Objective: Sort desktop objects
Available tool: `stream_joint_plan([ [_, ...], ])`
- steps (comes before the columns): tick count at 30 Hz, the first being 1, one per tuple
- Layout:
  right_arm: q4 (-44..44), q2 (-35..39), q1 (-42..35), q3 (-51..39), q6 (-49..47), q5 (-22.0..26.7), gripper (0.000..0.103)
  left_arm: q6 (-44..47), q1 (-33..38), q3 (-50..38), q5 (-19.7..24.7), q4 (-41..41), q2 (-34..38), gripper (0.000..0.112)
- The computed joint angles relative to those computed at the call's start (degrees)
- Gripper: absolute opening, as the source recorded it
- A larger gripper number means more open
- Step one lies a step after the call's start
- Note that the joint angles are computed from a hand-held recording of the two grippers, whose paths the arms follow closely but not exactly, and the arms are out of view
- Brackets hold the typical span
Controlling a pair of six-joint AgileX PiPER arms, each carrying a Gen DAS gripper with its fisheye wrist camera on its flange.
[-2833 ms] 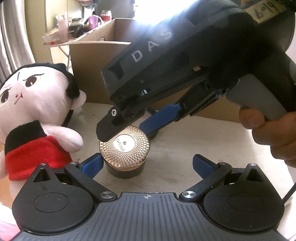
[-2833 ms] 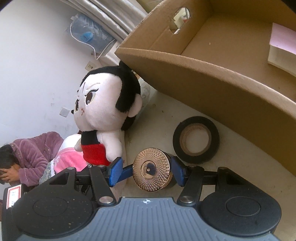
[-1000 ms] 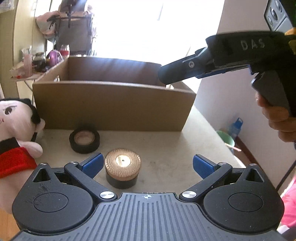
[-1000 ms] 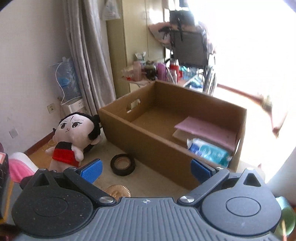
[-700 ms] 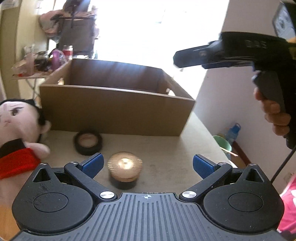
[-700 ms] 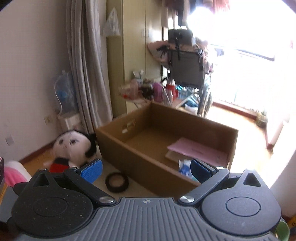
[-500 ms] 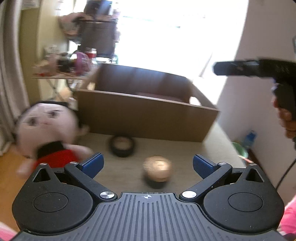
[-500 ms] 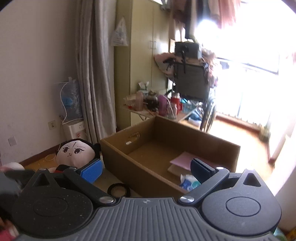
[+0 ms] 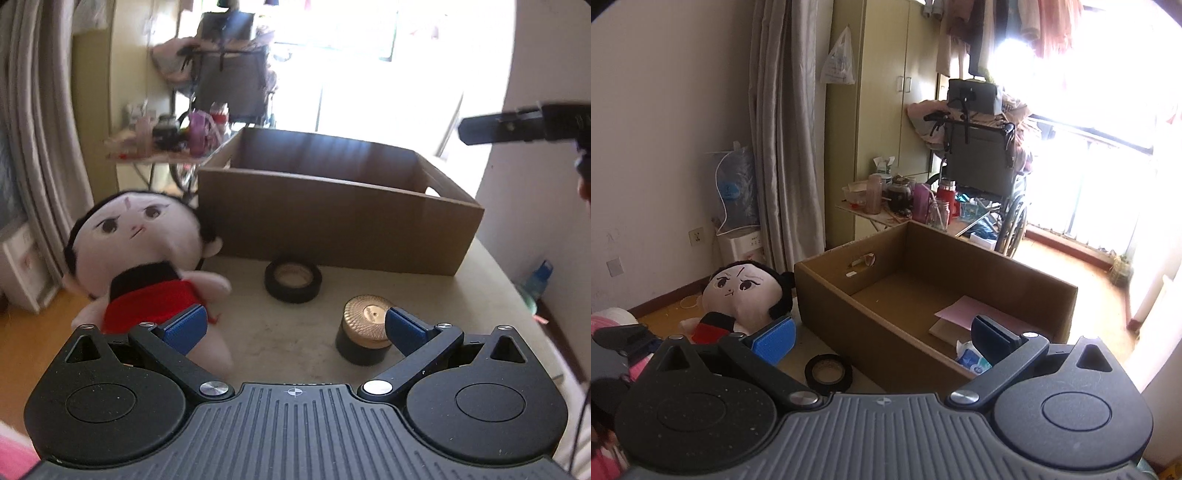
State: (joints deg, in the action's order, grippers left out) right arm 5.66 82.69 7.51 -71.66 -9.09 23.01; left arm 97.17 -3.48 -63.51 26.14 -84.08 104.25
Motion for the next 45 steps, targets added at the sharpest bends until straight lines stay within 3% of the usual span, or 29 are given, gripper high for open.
stream_joint_plan([
  [4,13.36,0.88,-2.96,0.81,-10.57,0.23,0.103,6.42,-2.24,-0.75,-0.39,-3.28,1.40,0.103],
  [9,28.31,2.29,-5.82,1.83,-21.22,1.34,0.103,6.20,-3.43,-4.40,3.76,-1.76,5.47,0.103],
  [13,25.59,4.65,-5.29,0.71,-19.60,3.63,0.103,4.34,-4.95,-7.00,6.11,1.70,8.37,0.103],
  [18,26.37,7.78,-5.01,-0.98,-21.66,8.82,0.102,0.21,-7.77,-8.97,3.31,8.47,10.64,0.102],
  [29,23.10,18.20,-3.75,-11.01,-21.47,23.22,0.086,-6.12,-8.02,-11.13,2.86,16.37,12.70,0.096],
  [37,21.52,24.14,-4.27,-17.57,-18.37,31.12,0.073,-7.08,-8.09,-11.67,3.36,18.49,13.82,0.080],
  [45,17.76,26.10,-2.56,-20.69,-16.58,33.61,0.067,-4.69,-8.37,-10.39,2.85,16.80,13.80,0.066],
])
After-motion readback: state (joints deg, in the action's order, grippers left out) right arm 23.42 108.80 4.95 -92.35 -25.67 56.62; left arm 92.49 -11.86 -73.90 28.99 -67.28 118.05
